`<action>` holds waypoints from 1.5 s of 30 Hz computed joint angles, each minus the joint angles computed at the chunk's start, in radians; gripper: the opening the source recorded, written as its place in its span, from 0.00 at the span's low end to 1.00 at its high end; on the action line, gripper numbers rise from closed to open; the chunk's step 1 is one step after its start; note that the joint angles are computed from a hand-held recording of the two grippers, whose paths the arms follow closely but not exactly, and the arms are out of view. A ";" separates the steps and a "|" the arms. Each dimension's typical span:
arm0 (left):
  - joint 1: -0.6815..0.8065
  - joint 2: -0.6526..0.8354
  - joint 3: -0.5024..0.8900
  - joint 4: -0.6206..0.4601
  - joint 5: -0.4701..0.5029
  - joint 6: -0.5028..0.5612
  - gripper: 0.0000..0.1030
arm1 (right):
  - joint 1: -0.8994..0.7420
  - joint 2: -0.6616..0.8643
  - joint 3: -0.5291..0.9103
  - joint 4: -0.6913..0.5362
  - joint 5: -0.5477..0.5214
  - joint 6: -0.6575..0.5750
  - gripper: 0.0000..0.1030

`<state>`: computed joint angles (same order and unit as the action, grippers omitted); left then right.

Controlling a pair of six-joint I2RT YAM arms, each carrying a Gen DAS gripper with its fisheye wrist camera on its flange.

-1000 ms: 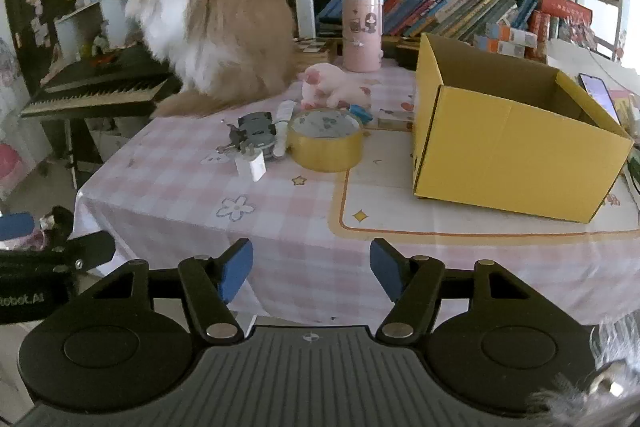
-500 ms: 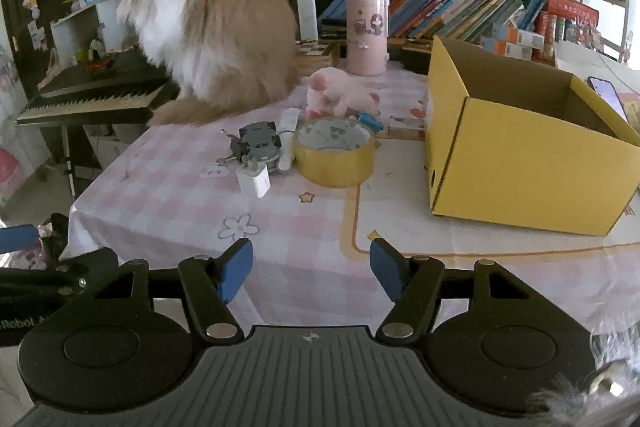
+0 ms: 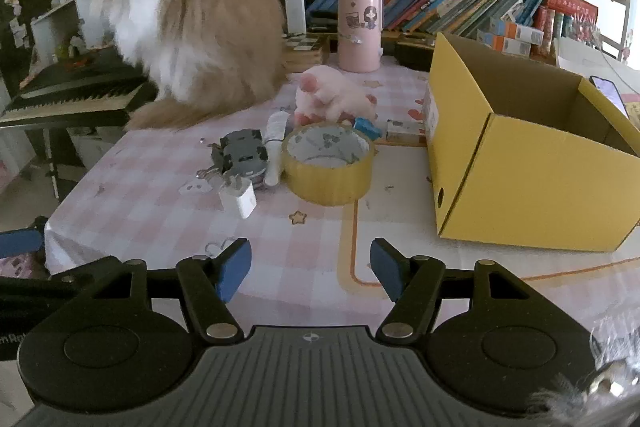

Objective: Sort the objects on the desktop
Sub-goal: 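Grasp the white charger plug with the left gripper while the right gripper grasps the yellow tape roll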

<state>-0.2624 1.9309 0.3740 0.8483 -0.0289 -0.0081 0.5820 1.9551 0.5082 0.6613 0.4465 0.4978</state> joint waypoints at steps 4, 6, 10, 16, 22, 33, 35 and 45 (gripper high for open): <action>0.013 0.027 0.052 -0.033 0.021 0.021 0.88 | -0.019 0.022 0.044 -0.026 -0.011 -0.006 0.62; 0.020 0.040 0.077 -0.050 0.030 0.032 0.84 | -0.031 0.034 0.067 -0.035 -0.016 -0.010 0.62; 0.029 0.070 0.132 -0.081 0.038 0.053 0.81 | -0.058 0.057 0.121 -0.067 -0.036 -0.014 0.62; 0.036 0.108 0.207 -0.126 0.047 0.068 0.81 | -0.092 0.093 0.196 -0.097 -0.061 -0.047 0.62; 0.023 0.149 0.283 -0.169 0.076 0.110 0.81 | -0.143 0.139 0.289 -0.163 -0.083 -0.054 0.67; -0.012 0.268 0.449 -0.257 0.137 0.190 0.78 | -0.203 0.259 0.459 -0.267 -0.115 -0.098 0.80; -0.022 0.296 0.487 -0.278 0.147 0.209 0.73 | -0.211 0.280 0.490 -0.279 -0.123 -0.109 0.82; -0.058 0.412 0.631 -0.320 0.150 0.240 0.50 | -0.251 0.351 0.633 -0.379 -0.175 -0.132 0.87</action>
